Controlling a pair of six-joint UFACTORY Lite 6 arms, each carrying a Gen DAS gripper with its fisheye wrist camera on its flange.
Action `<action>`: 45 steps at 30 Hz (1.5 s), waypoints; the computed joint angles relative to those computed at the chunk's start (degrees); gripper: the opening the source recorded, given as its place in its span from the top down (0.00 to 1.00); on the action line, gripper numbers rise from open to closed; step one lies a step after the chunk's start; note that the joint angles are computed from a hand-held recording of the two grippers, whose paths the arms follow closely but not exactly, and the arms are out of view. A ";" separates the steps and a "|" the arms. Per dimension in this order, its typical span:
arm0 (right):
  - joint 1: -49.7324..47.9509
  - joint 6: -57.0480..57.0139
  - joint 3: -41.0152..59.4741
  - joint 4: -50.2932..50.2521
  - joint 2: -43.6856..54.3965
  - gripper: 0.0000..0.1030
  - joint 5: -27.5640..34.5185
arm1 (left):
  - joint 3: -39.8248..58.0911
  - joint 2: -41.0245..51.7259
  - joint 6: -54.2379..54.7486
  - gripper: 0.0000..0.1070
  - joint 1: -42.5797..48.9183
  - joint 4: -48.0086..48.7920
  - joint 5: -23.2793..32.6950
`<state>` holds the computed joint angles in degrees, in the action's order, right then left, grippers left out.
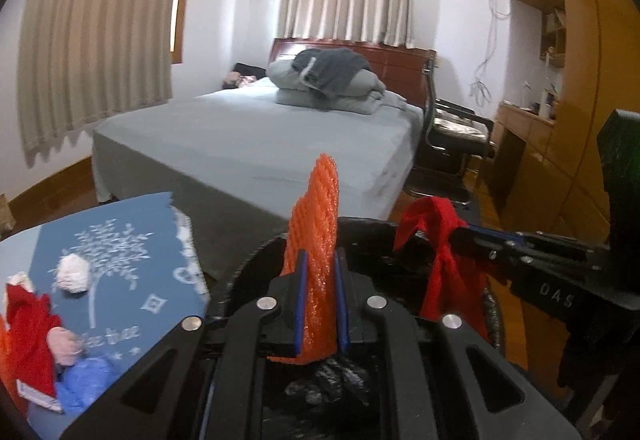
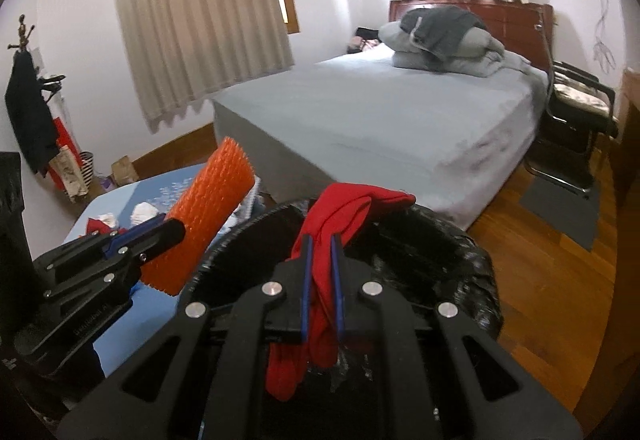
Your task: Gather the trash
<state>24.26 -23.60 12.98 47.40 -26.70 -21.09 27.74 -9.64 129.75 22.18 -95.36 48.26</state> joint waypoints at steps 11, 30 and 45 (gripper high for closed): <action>0.51 -7.07 -0.60 8.83 -0.61 0.30 -3.58 | 0.50 1.66 0.70 0.47 2.98 0.64 0.91; 23.34 3.08 30.22 6.11 35.86 0.08 -11.94 | 20.60 24.37 11.65 0.33 35.86 1.17 2.23; 27.65 -5.73 59.69 11.03 61.52 0.08 -5.59 | 40.99 46.08 13.35 0.33 39.72 -3.45 -6.01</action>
